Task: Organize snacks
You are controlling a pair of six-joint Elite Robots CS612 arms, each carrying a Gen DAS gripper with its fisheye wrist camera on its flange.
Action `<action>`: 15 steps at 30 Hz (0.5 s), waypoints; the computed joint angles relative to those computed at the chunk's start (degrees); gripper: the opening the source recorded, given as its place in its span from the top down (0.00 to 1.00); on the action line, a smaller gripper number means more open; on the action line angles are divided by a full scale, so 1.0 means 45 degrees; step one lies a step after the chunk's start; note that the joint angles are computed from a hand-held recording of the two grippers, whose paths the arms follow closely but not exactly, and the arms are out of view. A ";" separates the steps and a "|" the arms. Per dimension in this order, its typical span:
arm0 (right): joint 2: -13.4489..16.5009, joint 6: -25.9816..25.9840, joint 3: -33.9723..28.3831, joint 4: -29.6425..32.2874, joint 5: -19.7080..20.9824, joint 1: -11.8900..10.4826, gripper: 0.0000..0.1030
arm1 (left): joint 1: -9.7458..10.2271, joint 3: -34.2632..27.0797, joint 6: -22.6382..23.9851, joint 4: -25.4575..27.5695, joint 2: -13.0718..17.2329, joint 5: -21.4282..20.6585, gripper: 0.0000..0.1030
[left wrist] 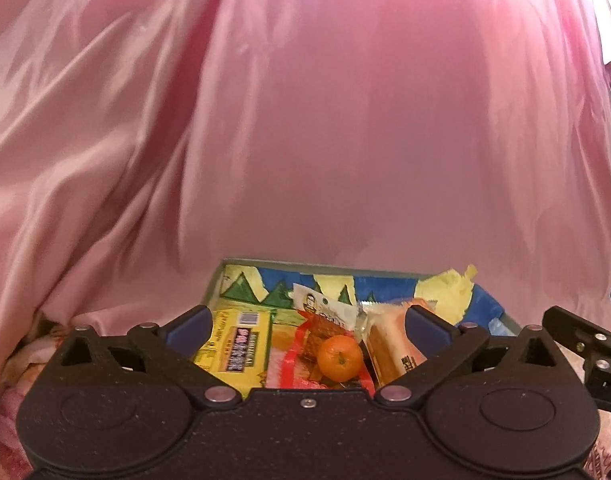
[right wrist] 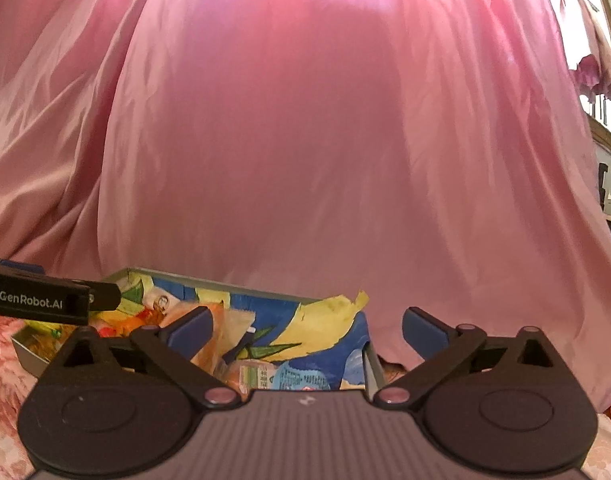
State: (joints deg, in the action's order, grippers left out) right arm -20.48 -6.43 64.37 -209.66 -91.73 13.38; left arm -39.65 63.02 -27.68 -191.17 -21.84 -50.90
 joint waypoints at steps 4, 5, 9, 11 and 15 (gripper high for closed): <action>-0.0211 0.0053 0.0353 -0.0479 0.0078 0.0016 0.00 | -0.0065 0.0580 -0.0109 -0.0293 -0.0333 0.0168 0.01; -0.0257 0.0093 0.0429 -0.0561 0.0117 0.0017 0.00 | -0.0088 0.0748 -0.0151 -0.0358 -0.0426 0.0213 0.01; -0.0490 0.0234 0.0844 -0.0973 0.0273 0.0039 0.00 | -0.0169 0.1376 -0.0634 -0.0513 -0.0734 0.0355 0.01; -0.0584 0.0331 0.1022 -0.1153 0.0338 0.0049 0.00 | -0.0216 0.1657 -0.0890 -0.0505 -0.0868 0.0462 0.01; -0.0764 0.0445 0.1422 -0.1506 0.0407 0.0076 0.00 | -0.0355 0.2218 -0.1063 -0.0773 -0.1097 0.0802 0.01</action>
